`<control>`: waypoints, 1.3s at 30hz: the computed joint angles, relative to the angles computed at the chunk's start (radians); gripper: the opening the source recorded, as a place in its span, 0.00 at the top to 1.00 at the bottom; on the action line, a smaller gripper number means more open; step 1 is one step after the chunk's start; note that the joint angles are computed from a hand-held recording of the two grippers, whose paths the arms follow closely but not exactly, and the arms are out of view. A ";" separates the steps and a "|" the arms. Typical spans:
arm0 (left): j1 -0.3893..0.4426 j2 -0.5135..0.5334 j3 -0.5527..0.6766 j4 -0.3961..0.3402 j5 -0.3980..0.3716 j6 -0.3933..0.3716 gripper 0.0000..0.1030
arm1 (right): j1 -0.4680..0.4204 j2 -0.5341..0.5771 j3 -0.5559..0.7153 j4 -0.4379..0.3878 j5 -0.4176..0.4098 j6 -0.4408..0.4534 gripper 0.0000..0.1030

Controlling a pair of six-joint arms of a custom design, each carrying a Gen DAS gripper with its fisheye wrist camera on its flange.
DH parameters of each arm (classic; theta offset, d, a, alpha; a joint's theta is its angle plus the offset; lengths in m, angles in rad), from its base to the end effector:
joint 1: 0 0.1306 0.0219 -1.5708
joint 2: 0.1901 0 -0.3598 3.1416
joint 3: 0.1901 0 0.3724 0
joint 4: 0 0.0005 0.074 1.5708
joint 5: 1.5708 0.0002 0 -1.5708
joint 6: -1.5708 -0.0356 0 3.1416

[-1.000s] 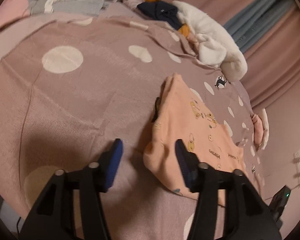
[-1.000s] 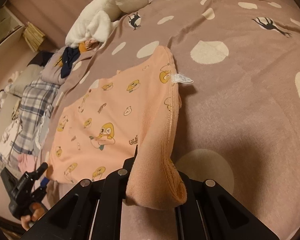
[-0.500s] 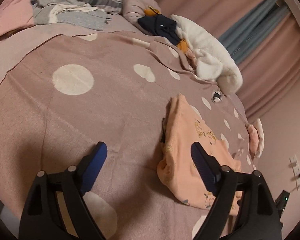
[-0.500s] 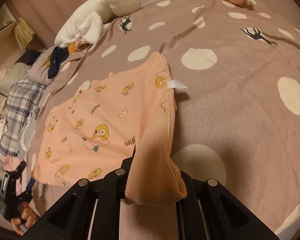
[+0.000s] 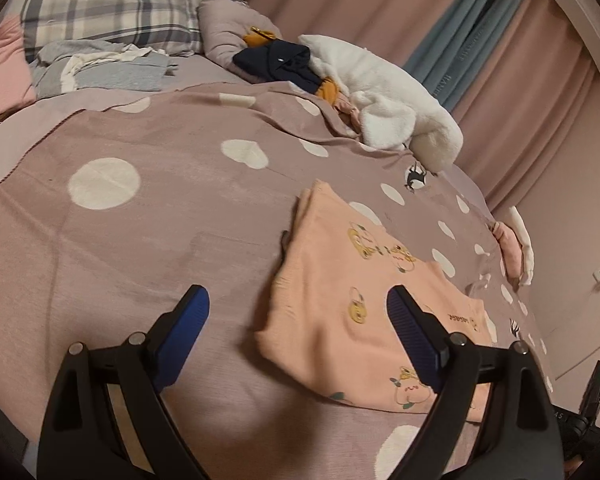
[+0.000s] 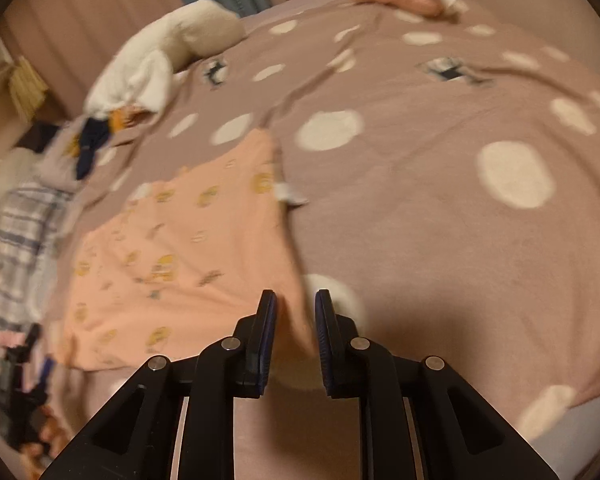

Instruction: Fold small clothes

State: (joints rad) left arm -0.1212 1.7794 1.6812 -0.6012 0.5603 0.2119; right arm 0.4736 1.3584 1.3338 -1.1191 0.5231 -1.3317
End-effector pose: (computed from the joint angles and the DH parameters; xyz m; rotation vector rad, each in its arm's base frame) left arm 0.6049 -0.0932 0.3585 0.1989 2.2590 -0.8112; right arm 0.3905 0.1796 0.3856 1.1603 2.1909 0.0108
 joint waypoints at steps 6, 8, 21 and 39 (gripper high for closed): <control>-0.033 -0.002 -0.006 -0.012 -0.027 -0.015 0.10 | 0.002 -0.069 -0.075 0.003 -0.017 -0.106 0.33; -0.045 -0.012 -0.021 0.003 -0.046 -0.038 0.08 | 0.004 -0.097 -0.111 0.053 -0.024 -0.135 0.24; -0.029 -0.030 -0.053 0.122 0.037 0.120 0.00 | 0.004 -0.059 -0.114 0.331 -0.162 0.092 0.15; -0.037 -0.002 -0.005 0.028 0.028 0.080 0.00 | -0.052 -0.089 -0.249 0.650 -0.531 -0.045 0.08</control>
State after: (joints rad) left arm -0.1580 1.7777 1.6760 -0.5733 0.5879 0.2923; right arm 0.4220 1.2698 1.0852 -0.4690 -0.0084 -1.3769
